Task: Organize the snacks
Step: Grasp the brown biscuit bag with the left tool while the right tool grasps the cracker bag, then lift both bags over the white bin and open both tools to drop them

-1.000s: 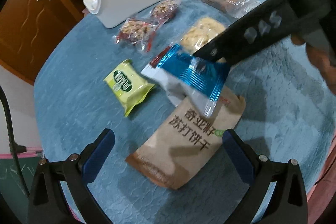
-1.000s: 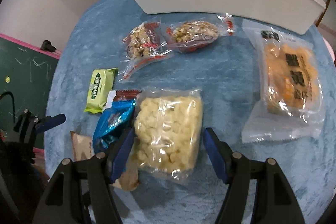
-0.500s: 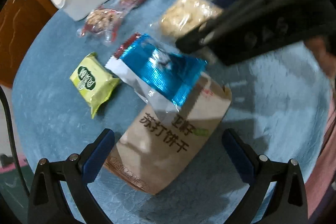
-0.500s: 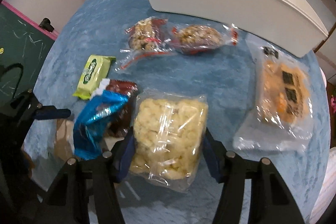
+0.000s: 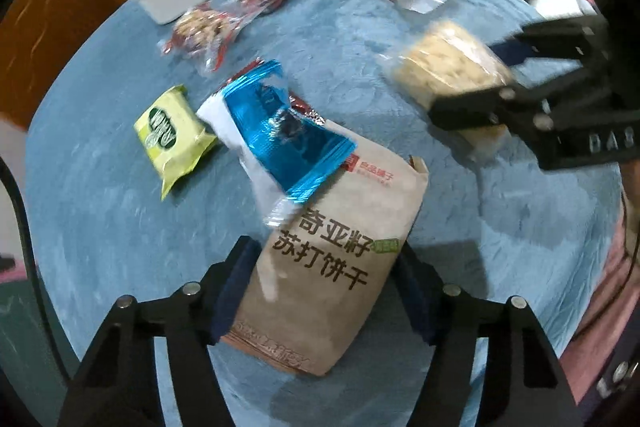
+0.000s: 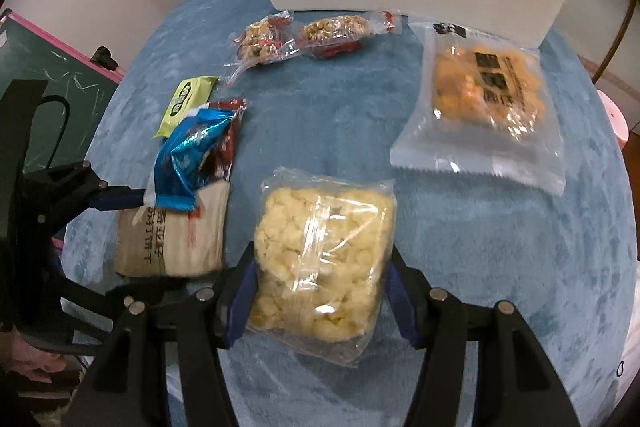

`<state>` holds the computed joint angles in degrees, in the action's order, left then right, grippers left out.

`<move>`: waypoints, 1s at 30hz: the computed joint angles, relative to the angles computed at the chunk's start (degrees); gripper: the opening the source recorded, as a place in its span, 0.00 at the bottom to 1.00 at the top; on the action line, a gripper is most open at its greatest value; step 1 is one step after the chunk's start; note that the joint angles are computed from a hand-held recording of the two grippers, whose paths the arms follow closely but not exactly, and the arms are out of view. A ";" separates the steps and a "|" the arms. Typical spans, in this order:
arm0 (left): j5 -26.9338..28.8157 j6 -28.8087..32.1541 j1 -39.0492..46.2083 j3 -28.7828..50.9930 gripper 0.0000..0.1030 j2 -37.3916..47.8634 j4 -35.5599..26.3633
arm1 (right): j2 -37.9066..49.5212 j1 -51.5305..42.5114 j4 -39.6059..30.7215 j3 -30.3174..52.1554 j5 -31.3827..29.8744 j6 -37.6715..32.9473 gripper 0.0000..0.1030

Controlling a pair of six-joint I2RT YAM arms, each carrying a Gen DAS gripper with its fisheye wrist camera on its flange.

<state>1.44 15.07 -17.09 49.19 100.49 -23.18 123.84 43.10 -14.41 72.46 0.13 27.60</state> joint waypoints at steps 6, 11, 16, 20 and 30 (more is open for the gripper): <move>-2.27 -13.26 -3.22 -3.53 0.62 -4.19 0.24 | -3.13 -0.94 2.65 -3.56 -0.59 -0.24 0.57; -2.73 -21.26 -5.56 -4.69 0.15 -14.28 -3.79 | -9.10 -3.57 7.10 -9.60 -3.46 -0.27 0.57; 0.05 -22.33 -1.93 -1.96 0.11 -18.63 -8.02 | -11.90 -5.13 8.25 -10.66 -3.01 -2.13 0.57; 1.40 -21.78 1.21 -0.61 0.11 -15.66 -8.23 | -12.29 -6.68 8.33 -10.62 -3.36 -3.96 0.57; 5.22 -22.09 4.96 -3.47 0.10 -16.47 -5.76 | -9.86 -6.25 9.19 -8.58 -4.15 -3.41 0.57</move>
